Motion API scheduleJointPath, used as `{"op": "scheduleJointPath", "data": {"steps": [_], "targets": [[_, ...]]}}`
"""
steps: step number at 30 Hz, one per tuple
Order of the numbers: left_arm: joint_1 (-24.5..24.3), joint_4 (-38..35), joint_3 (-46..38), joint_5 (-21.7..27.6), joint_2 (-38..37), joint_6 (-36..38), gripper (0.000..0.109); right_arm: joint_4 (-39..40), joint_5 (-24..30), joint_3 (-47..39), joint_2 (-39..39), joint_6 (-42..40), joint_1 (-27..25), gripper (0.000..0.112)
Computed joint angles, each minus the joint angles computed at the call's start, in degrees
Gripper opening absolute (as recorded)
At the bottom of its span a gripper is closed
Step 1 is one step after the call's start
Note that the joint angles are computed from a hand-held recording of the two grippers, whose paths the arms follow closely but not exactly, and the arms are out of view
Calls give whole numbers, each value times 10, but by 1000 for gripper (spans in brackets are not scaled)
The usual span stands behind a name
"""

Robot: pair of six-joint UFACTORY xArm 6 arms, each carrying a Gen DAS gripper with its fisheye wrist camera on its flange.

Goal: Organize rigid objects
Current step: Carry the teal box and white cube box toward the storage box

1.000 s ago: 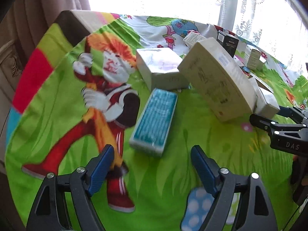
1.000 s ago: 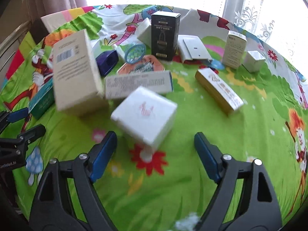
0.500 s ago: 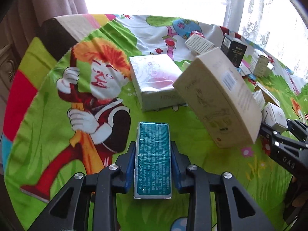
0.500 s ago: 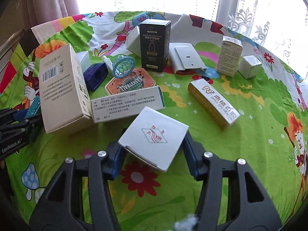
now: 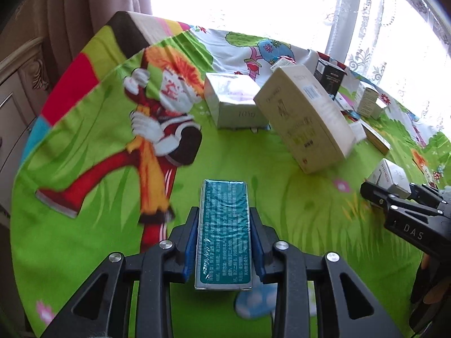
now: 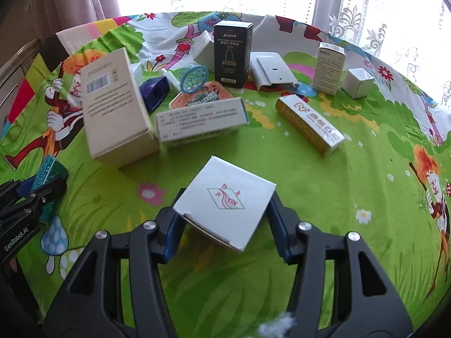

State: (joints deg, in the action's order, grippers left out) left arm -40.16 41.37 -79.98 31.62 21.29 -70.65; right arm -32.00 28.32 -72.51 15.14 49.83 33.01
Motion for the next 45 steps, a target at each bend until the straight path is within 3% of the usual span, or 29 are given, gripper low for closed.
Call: {"op": "scheduleJointPath", "data": {"steps": [8, 14, 18, 27, 32, 45], "targets": [[-13, 44, 62, 16, -55, -79, 34, -29, -26, 52, -38, 22, 42, 58], [-49, 247, 74, 116, -122, -244, 34, -298, -48, 69, -94, 228, 67, 58], [-78, 339, 80, 170, -158, -295, 34, -466, 4, 75, -142, 356, 92, 58], [-136, 455, 73, 258, -182, -344, 34, -669, 161, 121, -232, 497, 164, 58], [-160, 487, 60, 276, -179, -339, 34, -709, 244, 150, -268, 516, 199, 58], [-217, 554, -27, 257, -110, -298, 34, -702, 434, 286, -412, 536, 269, 58]]}}
